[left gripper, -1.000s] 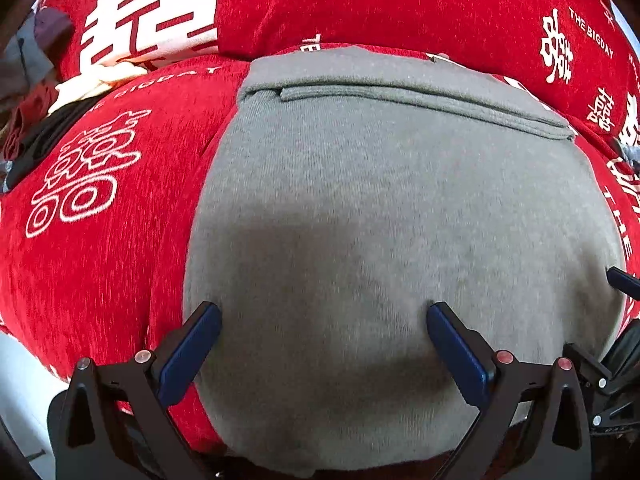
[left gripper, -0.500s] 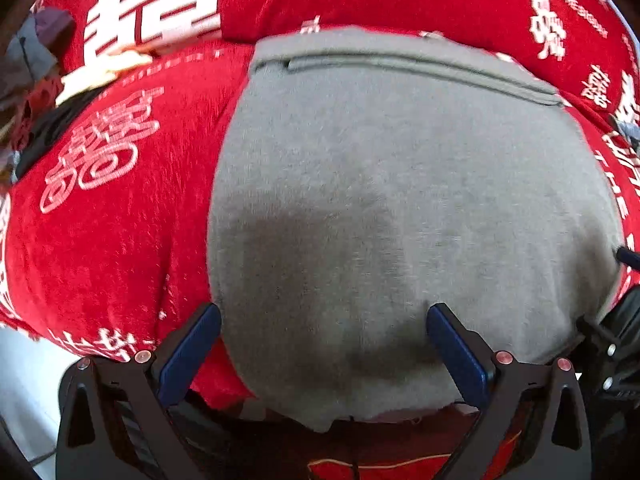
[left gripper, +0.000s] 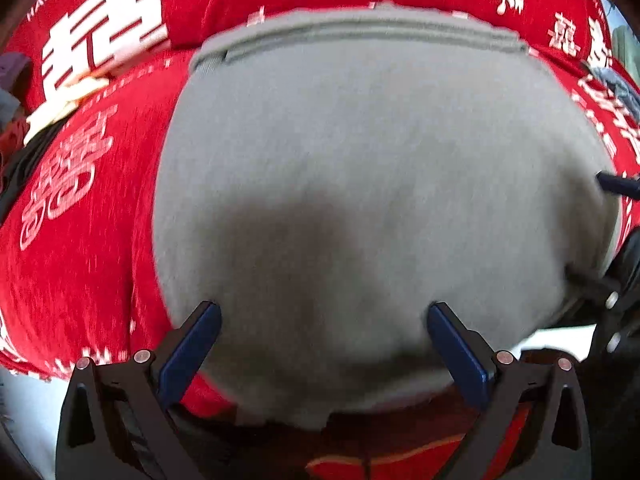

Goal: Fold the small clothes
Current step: 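Smooth the folded sweater with both open grippers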

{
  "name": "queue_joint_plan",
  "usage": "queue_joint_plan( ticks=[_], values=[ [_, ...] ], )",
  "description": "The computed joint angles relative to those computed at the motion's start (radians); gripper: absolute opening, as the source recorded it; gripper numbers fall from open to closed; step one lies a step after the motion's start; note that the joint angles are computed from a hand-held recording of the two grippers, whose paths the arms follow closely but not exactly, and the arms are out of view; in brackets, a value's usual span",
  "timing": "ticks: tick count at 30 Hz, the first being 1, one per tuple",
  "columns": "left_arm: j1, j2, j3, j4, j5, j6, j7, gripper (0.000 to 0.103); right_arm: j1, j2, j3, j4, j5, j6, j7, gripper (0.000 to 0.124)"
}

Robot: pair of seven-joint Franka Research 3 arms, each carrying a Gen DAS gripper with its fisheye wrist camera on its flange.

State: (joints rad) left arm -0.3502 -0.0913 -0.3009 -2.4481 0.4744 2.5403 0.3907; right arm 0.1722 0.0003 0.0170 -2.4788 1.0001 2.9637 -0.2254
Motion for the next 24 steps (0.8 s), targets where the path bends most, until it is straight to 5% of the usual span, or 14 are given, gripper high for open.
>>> queue_joint_plan(
  ticks=[3,5,8,12,16,18,20,24],
  values=[
    [-0.006,-0.03,0.016,-0.026,-0.112,-0.008,0.071,0.103,-0.016,-0.004,-0.014,-0.028,-0.113,0.042,0.069,0.102],
    [0.006,-0.069,0.005,-0.032,-0.068,-0.015,0.027,0.103,-0.038,-0.025,-0.031,-0.022,-0.237,-0.019,0.207,0.102],
    [0.04,-0.083,-0.002,0.002,0.028,0.017,-0.028,0.103,-0.055,-0.026,-0.055,0.079,-0.174,-0.193,0.243,0.102],
    [0.109,0.009,0.019,0.145,0.167,0.008,-0.14,0.103,-0.034,0.077,-0.009,0.273,0.002,-0.125,0.254,0.102],
    [0.135,0.164,0.077,0.345,0.221,-0.046,-0.25,0.103,0.003,0.275,0.031,0.551,-0.135,-0.055,0.624,0.102],
    [0.135,0.242,0.105,0.446,0.193,-0.103,-0.284,0.103,0.072,0.358,-0.022,0.658,-0.263,-0.071,0.831,0.102],
    [0.14,0.313,0.129,0.521,0.15,-0.106,-0.293,0.103,0.131,0.469,-0.073,0.81,-0.392,-0.15,1.041,0.102],
    [0.142,0.449,0.149,0.655,0.058,-0.162,-0.2,0.103,0.152,0.647,-0.095,1.063,-0.56,-0.377,1.221,0.102]
  ],
)
